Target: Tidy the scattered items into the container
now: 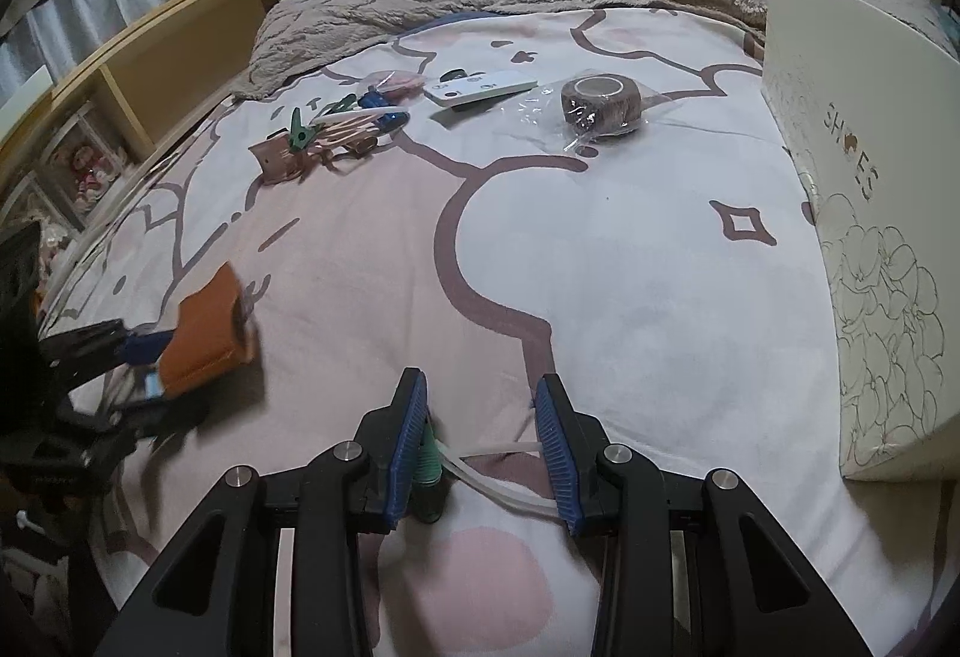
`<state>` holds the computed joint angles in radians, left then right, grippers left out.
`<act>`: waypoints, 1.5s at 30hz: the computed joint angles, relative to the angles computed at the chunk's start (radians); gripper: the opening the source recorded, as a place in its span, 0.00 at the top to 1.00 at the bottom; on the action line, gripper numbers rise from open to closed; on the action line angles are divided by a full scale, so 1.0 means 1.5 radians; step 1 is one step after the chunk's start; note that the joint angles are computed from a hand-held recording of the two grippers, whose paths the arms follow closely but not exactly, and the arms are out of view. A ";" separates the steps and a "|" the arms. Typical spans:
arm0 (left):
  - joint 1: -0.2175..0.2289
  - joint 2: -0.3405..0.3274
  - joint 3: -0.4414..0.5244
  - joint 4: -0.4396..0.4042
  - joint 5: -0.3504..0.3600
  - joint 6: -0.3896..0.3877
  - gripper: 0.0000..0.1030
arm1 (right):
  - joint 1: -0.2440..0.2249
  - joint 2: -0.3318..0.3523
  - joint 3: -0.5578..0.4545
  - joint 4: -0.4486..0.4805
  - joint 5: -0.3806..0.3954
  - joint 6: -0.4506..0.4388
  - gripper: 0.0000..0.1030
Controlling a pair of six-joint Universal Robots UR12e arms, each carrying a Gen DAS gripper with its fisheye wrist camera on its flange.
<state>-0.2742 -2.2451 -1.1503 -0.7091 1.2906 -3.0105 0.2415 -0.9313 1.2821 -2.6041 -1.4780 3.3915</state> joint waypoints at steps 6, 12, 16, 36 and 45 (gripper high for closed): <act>0.003 -0.018 0.062 -0.093 -0.028 0.001 0.22 | 0.000 0.000 0.001 -0.001 0.002 0.001 0.63; -0.003 -0.061 0.154 -0.129 -0.015 0.018 0.22 | -0.002 -0.002 0.004 -0.006 0.008 0.005 0.63; -0.007 -0.097 0.221 -0.166 -0.011 0.008 0.22 | -0.004 -0.002 0.006 -0.011 0.015 0.007 0.63; -0.018 0.023 -0.039 0.027 0.086 0.026 0.16 | -0.007 -0.003 0.013 -0.023 0.026 0.013 0.63; -0.010 0.025 -0.044 0.047 0.185 -0.026 0.16 | -0.007 -0.003 0.012 -0.023 0.026 0.012 0.63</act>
